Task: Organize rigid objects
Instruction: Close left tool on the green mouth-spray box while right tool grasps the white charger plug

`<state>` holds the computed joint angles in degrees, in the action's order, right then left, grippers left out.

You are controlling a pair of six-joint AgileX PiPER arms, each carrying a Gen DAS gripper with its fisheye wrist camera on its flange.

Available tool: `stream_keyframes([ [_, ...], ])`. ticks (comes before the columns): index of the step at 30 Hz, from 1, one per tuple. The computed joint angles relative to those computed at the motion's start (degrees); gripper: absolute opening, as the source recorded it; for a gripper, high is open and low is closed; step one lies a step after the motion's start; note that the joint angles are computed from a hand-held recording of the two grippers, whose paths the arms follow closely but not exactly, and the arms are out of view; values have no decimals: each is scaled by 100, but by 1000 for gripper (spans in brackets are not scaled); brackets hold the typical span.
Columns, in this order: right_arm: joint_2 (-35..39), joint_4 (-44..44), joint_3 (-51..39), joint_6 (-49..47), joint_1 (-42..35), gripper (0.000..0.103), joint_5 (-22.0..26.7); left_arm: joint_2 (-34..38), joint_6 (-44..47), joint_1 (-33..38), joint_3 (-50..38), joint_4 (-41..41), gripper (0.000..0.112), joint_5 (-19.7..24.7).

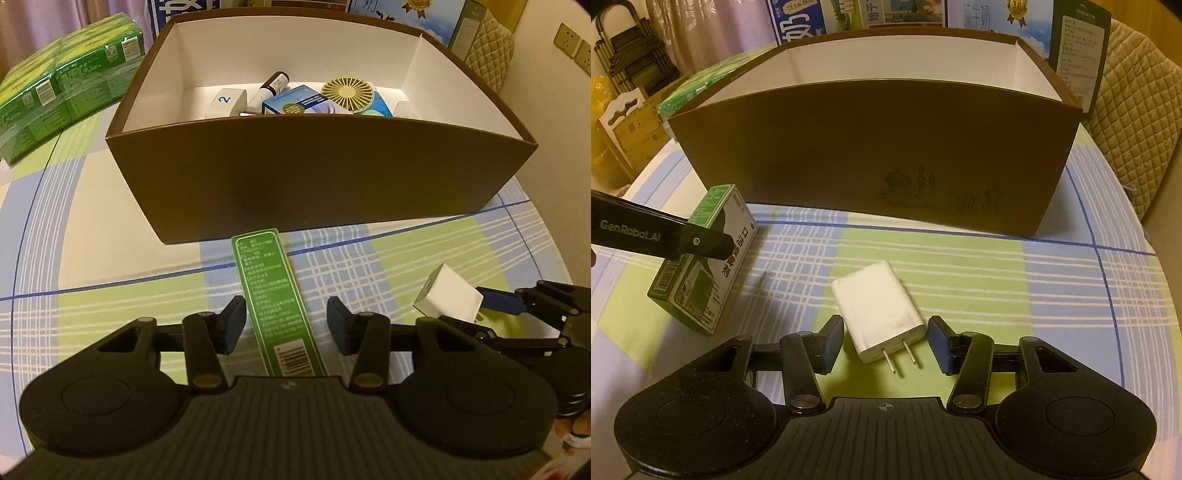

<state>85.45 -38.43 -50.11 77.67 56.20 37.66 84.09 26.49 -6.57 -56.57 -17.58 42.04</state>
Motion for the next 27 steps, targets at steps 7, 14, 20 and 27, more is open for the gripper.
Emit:
stream_keyframes([
  [7,97,40,-122,-311,-95,51,-84,-59,-13,66,88,120,26,36],
  [14,271,48,-293,-630,-163,50,-127,-291,3,335,261,299,26,88],
  [20,371,131,-358,-908,-241,50,-160,-366,168,583,300,231,26,199],
  [27,447,65,-364,-1036,-237,45,-172,-414,234,613,347,198,26,201],
])
